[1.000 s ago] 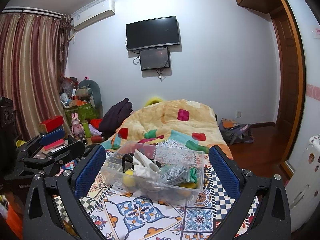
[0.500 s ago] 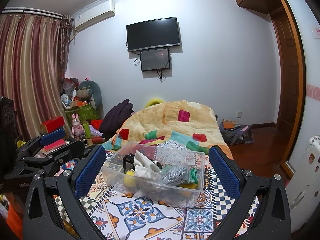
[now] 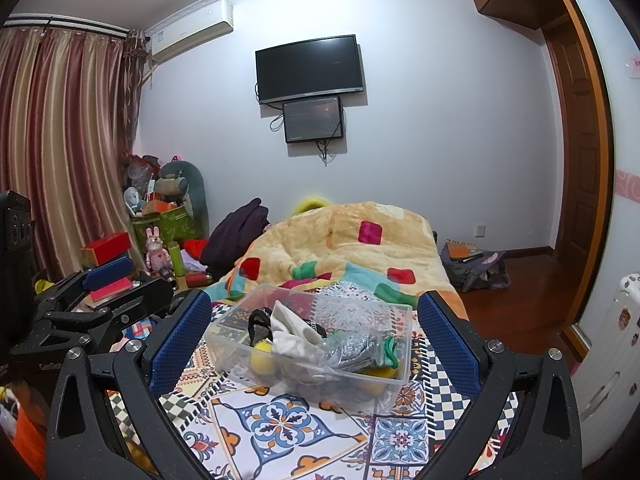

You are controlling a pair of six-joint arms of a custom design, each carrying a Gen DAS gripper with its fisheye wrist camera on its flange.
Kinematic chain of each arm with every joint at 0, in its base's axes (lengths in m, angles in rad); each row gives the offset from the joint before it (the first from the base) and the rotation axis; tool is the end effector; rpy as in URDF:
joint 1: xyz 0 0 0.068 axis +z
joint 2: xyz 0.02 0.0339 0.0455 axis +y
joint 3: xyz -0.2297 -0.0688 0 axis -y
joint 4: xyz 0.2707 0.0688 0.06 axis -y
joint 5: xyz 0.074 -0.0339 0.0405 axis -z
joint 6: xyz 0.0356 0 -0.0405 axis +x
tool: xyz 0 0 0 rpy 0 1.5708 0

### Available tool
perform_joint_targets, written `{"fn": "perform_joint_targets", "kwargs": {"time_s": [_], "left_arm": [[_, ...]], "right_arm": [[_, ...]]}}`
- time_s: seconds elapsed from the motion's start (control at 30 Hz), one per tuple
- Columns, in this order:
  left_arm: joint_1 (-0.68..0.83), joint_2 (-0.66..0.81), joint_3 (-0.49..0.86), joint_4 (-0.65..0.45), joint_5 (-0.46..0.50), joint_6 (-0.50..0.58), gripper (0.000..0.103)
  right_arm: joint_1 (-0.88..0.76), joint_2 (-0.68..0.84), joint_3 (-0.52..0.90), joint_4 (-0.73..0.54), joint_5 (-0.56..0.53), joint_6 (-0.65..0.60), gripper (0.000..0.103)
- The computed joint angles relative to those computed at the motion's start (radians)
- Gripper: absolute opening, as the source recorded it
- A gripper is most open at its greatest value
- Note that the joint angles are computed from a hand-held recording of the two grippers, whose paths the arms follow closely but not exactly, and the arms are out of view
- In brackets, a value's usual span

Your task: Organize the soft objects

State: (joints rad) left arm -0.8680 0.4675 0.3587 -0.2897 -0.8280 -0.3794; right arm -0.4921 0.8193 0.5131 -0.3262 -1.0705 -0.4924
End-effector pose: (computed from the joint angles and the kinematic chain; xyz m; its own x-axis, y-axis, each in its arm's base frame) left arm 0.1370 -0.1211 0.2092 -0.2616 -0.0787 -0.9620 -0.0211 0.9969 -0.0758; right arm 0.2023 -0.0730 0.2031 -0.2713 -0.1119 -0.9560 -0.5962 0.7992 0.0757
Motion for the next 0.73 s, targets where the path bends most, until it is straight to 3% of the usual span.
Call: {"fn": "perform_joint_targets", "kwargs": {"time_s": [0.73], "left_arm": [[0.013,-0.012,-0.002,-0.014,0.037,-0.017,0.103]], "right_arm": [[0.003,0.006,-0.003,-0.004,0.004,-0.009,0.103]]}}
